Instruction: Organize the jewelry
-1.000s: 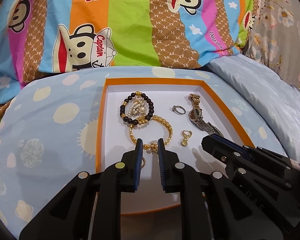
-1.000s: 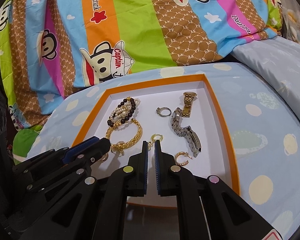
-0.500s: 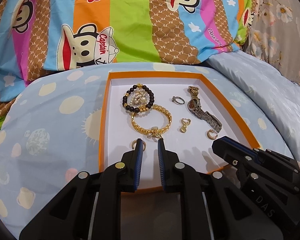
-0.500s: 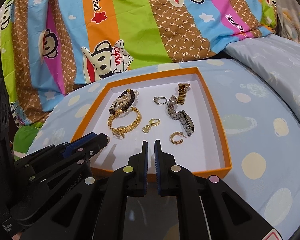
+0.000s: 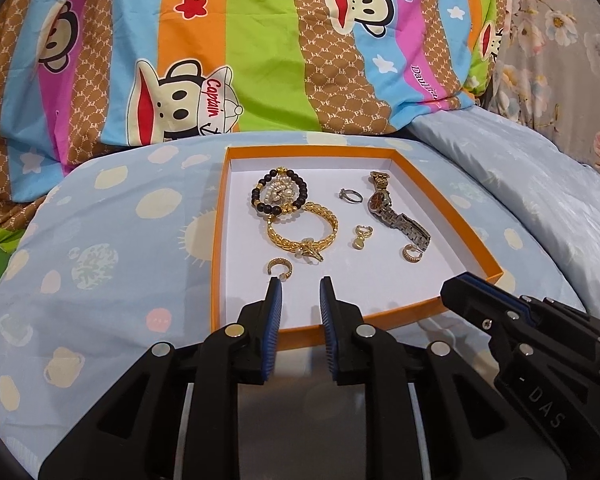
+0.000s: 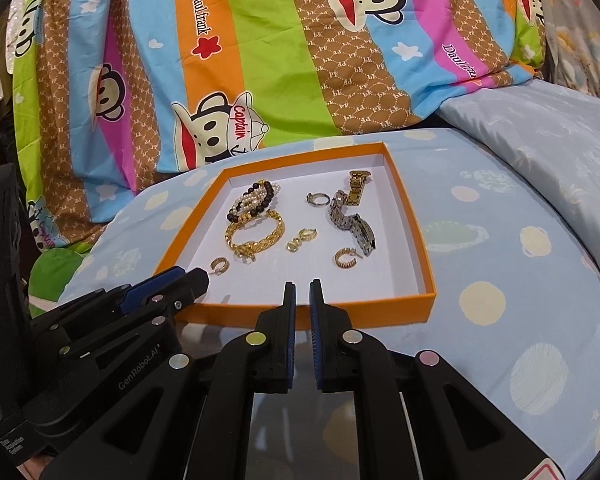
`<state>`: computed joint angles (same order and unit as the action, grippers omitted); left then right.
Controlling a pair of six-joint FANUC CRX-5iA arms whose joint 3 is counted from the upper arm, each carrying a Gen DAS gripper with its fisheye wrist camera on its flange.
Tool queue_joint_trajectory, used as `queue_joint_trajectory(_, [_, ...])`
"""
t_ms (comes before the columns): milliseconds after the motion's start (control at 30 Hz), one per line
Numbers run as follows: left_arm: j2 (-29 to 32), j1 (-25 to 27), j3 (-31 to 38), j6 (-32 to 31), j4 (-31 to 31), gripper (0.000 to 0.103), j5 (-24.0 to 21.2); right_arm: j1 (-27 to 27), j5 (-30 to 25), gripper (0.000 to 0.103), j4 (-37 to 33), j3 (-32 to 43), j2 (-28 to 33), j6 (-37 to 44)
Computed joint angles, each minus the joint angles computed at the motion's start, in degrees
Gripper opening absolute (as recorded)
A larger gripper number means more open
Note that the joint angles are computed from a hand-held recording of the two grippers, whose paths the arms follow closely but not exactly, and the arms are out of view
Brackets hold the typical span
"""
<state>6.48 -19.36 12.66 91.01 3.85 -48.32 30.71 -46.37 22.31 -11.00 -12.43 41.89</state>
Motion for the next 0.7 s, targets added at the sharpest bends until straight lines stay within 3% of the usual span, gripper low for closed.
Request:
queue_joint_trajectory(267, [-2.69,-1.59,-1.58,2.77,-4.48,0.021,0.94,2.41,-1.54,0.01,2.38,-2.08,-1.89,-1.91])
queue_joint_trajectory(367, [-3.63,-1.85,-2.36,3.09,-4.67,0.026,0.29,3.54,-1.96,0.02,3.92,-3.32,-3.02,-3.59])
queue_joint_trajectory(467, [-4.61,-2.0,-3.16,4.13,-5.24,0.027,-0.16,4.65,-2.39,0.022,5.21,-4.57,-4.18,-5.21])
queue_joint_trajectory(600, [-5.3,-2.72,-2.86,7.45,-8.23,0.043,-1.6,6.2,-3.4,0.029,7.95,-6.17,-5.47,-7.87])
queue_joint_trajectory(700, [-5.85,-3.17,-2.77,10.03,-10.32,0.046,-2.51,7.48,-4.44,0.036,11.56,-7.45,-6.1,-10.75])
